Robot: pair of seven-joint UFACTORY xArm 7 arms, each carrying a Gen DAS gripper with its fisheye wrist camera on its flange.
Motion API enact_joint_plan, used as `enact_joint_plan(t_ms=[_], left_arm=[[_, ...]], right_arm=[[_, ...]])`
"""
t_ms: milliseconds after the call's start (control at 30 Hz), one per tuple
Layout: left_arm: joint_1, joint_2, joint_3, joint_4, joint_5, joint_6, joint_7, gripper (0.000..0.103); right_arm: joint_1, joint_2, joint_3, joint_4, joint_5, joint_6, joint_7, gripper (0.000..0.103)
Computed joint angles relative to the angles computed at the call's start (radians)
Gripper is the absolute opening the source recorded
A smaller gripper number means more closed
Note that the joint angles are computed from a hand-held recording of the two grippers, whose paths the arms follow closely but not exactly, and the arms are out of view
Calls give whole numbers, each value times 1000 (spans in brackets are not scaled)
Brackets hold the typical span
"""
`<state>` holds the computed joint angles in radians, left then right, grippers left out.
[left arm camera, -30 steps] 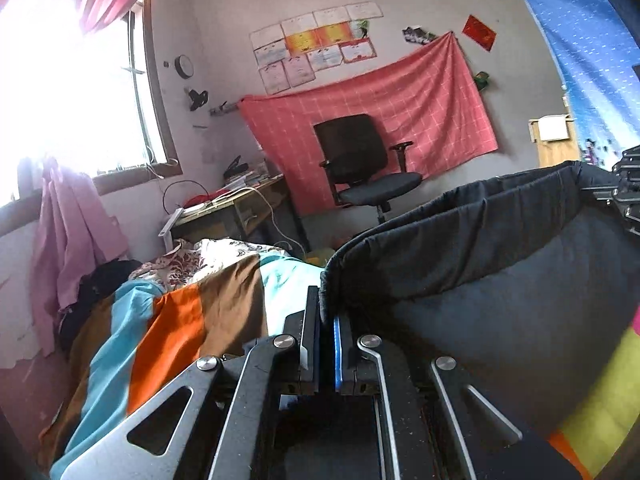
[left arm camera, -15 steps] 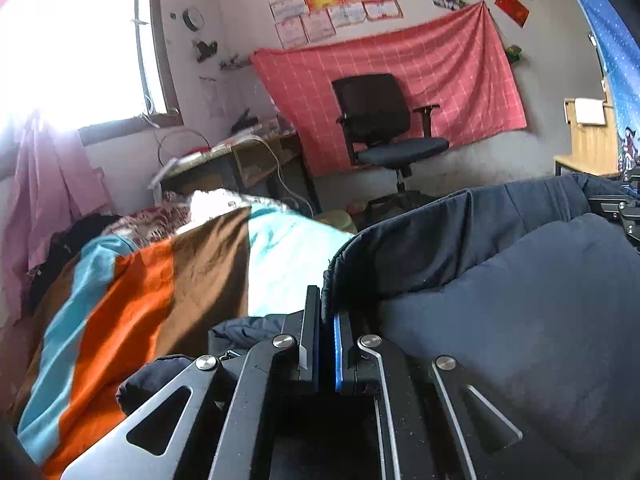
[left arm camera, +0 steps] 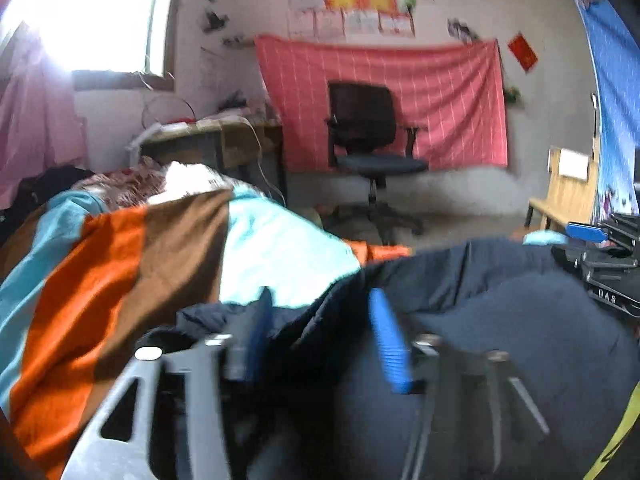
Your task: Fold large clothes
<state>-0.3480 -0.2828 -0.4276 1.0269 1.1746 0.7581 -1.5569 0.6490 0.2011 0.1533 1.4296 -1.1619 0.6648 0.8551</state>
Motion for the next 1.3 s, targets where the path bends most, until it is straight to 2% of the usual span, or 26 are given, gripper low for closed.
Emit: enact_joint_plan(t_ms=[33, 67, 100, 167, 233, 300, 367, 433, 500, 567, 667, 733, 800, 833, 900, 1000, 1067, 1167, 1300], left_arm=[[2, -21, -7, -5, 20, 6, -32, 73], [4, -56, -19, -20, 41, 13, -80, 78], [7, -79, -29, -27, 50, 13, -104, 78], [11, -121, -47, -39, 57, -6, -121, 80], [14, -121, -73, -28, 55, -26, -83, 82], [8, -92, -83, -10, 28, -61, -31, 83], [-5, -46, -82, 11, -21, -94, 22, 83], [-16, 14, -83, 40, -64, -81, 56, 83], [-30, 68, -76, 71, -77, -34, 69, 83], [-44, 95, -45, 82, -85, -33, 52, 84], [-61, 106, -1, 92, -101, -18, -9, 84], [-72, 102, 15, 91, -111, 12, -20, 84], [-79, 119, 25, 110, -144, 82, 3, 91], [-67, 113, 22, 96, -170, 85, 2, 97], [-78, 94, 83, 47, -228, -14, -4, 98], [-63, 102, 79, 48, -245, -26, 12, 100], [-59, 111, 75, 50, -232, -31, 14, 100], [-44, 94, 83, 13, -197, -93, -37, 100], [-25, 94, 95, 8, -216, -145, -9, 100]], right_arm=[[-3, -10, -3, -5, -4, -15, 22, 28], [-7, -29, -6, -17, -18, -32, 58, 43], [-12, -56, -8, -38, -46, -56, 113, 66], [-27, -109, 3, -81, -113, -89, 224, 86], [-46, -182, 23, -147, -204, -118, 352, 87], [-70, -251, 47, -223, -249, -167, 419, 93], [-92, -295, 68, -279, -249, -205, 422, 96], [-113, -327, 84, -334, -213, -244, 390, 97], [-132, -322, 93, -352, -126, -276, 301, 98], [-151, -290, 108, -344, -45, -266, 226, 98], [-187, -232, 103, -313, 26, -315, 217, 98], [-198, -167, 85, -255, 185, -332, 126, 98], [-199, -118, 63, -204, 290, -340, 73, 98], [-193, -89, 49, -168, 320, -317, 66, 98], [-189, -49, 29, -130, 401, -317, 17, 98], [-190, -6, 9, -114, 508, -363, -50, 100], [-177, 19, 1, -98, 557, -346, -98, 101], [-156, 47, -20, -80, 607, -339, -150, 103], [-205, 86, 24, -63, 826, -359, -327, 103]])
